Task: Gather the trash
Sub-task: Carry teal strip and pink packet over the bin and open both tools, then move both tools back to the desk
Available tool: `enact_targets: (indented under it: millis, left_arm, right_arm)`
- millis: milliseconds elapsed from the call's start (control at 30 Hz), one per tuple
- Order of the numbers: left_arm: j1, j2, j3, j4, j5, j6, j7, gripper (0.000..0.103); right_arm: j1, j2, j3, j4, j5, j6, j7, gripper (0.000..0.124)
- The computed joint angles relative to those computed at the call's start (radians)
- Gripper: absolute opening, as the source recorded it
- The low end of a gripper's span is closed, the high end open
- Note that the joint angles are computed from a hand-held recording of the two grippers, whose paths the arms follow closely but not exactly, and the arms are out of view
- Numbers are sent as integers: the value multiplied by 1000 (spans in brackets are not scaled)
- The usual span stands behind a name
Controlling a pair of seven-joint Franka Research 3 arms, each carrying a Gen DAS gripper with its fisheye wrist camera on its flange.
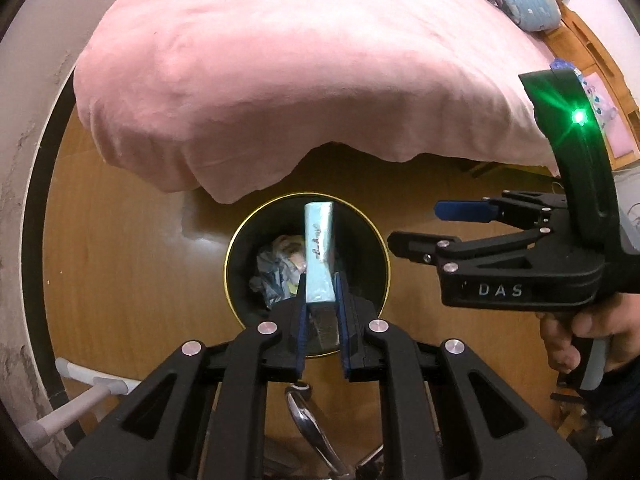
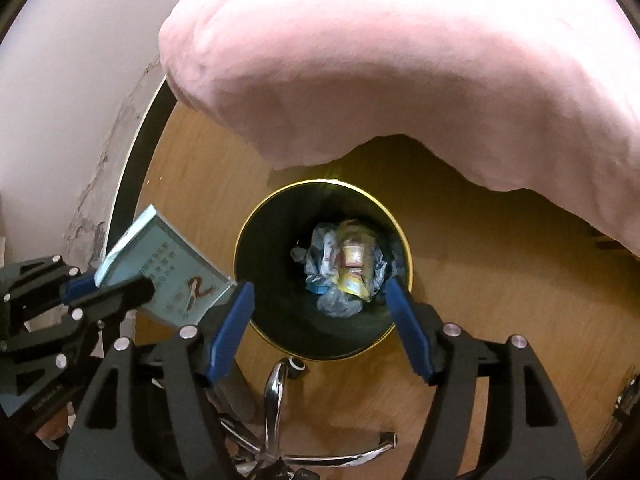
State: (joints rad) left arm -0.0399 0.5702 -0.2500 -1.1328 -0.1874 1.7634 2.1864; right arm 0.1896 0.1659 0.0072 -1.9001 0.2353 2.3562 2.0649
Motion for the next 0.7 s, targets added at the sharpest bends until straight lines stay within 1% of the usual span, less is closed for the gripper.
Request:
enact_targets:
  millis: [33,67,100,133,200,300,367,400,433,467,500,533,567,633,700]
  left_arm:
    - [-1,-7,-1,-8,0,10,3,15]
    - [-1,-13,-3,-13,-2,14,6,29]
    - [-1,-19,-4,-19,-4,21,9,52]
    - [4,-40,-8,-46,-14,50,21,67]
    - [14,-77,-13,-90,-34,101,49,69]
    - [17,-117,-5,-118,-39,138,58,70]
    - [34,-167,0,-155,-63,184,65,78]
    - [44,-203,6,-185,-76,220,68,82]
    - [50,-231,13,-208,-83,251,66,84]
    - [62,-275,23,-247,-99,297,63,86]
    - [75,-321,35,-285,-118,340,56,91]
    - [87,-361,48,-312,-137,373,47,93]
    - [99,-390,60,-329,-160,387,47,93]
    - [131,-452,96,-354,-214,395,40,95]
    - [163,-522,142,-391,-237,414,28,95]
  right_arm:
    - [0,-6,-2,-5,-3,3,7,67]
    - [0,-13,-4,-9,-9,4,15,68]
    - [0,-18,-6,-12,-15,6,21,68]
    - [0,-23,-7,-15,-21,8,27,68]
    - [1,-40,-8,-23,-40,13,44,68]
    - [-2,-64,-2,-24,-26,16,48,68]
    - [3,-76,4,-9,-35,19,50,68]
    - [9,-82,8,5,-51,19,51,68]
    - [14,-86,12,19,-63,20,52,69]
    - [24,-92,20,42,-79,27,51,70]
    - [32,-95,25,59,-94,32,52,71]
    - [42,-97,31,76,-111,36,56,73]
    - [57,-90,41,121,-137,35,51,76]
    - [77,-69,55,187,-140,35,21,79]
    - [113,-14,75,308,-161,16,-22,79]
